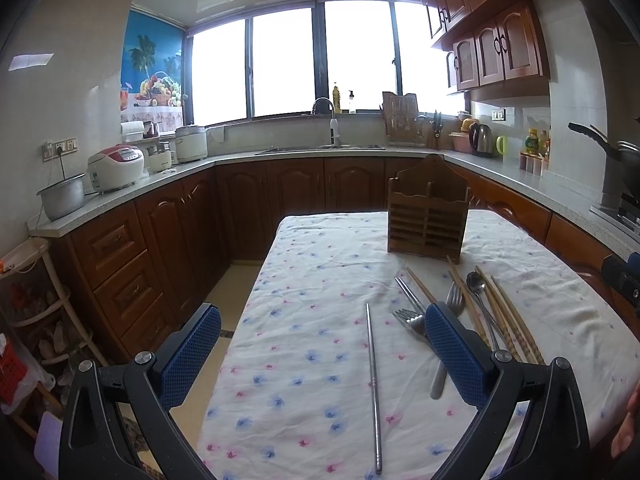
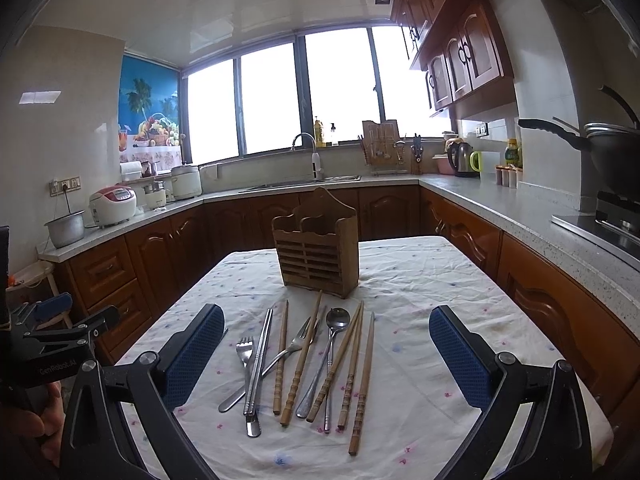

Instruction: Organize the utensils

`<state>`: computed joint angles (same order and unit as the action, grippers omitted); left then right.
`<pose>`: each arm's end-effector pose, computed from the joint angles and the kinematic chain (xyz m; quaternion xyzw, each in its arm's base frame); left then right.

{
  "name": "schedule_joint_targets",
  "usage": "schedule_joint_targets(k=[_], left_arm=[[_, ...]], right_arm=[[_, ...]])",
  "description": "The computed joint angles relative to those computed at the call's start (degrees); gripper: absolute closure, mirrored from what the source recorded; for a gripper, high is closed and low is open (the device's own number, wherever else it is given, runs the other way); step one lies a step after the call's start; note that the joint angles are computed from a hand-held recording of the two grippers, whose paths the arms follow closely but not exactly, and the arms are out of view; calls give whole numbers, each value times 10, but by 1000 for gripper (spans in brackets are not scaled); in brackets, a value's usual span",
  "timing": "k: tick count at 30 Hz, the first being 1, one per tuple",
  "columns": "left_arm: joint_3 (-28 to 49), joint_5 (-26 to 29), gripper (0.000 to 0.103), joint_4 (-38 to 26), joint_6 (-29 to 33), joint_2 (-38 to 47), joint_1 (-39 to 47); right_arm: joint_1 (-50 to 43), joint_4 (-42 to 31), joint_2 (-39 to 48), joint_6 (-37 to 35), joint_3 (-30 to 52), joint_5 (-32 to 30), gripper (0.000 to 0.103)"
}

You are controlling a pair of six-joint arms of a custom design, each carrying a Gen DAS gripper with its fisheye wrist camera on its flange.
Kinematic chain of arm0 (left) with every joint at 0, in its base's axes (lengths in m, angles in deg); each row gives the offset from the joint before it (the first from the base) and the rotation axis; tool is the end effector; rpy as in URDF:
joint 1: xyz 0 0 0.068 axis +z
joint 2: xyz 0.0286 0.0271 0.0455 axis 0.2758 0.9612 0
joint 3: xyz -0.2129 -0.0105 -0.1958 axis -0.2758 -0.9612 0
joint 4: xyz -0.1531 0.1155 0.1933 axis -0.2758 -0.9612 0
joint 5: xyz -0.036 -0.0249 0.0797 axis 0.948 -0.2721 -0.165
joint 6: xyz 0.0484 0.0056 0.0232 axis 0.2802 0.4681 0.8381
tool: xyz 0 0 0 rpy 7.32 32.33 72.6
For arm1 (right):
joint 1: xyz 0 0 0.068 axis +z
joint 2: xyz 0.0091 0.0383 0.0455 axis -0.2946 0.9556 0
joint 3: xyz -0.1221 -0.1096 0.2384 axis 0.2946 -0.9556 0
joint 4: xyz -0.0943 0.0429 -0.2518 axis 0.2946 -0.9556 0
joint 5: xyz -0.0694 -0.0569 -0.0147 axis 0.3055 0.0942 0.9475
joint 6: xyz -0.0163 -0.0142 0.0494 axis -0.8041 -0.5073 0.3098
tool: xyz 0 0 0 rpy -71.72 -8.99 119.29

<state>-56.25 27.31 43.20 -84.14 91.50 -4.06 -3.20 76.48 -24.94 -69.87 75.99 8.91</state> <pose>0.1739 -0.0606 0.2077 0.1223 0.8295 -0.0640 0.5411 0.1449 0.0215 0.1999 0.1246 0.8068 -0.0207 0.5772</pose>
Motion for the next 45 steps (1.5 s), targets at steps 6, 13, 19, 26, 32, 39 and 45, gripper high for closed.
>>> schedule_joint_targets(k=[6, 13, 19, 26, 32, 39, 45], left_arm=[[-2, -6, 1, 8, -3, 7, -4], [-1, -5, 1, 11, -2, 13, -3], [1, -5, 1, 14, -2, 19, -4], [2, -3, 1, 16, -2, 24, -3], [3, -4, 1, 17, -3, 27, -4], [5, -2, 1, 18, -4, 34, -3], [23, 11, 1, 21, -1, 74, 5]], right_arm=[[-4, 0, -2, -1, -1, -4, 0], [-5, -2, -1, -5, 3, -5, 0], [-5, -1, -1, -7, 4, -4, 0], [-3, -1, -2, -6, 4, -3, 0], [-4, 3, 1, -6, 4, -4, 0], [-7, 3, 3, -7, 4, -7, 0], [-27, 10, 30, -9, 10, -25, 0]])
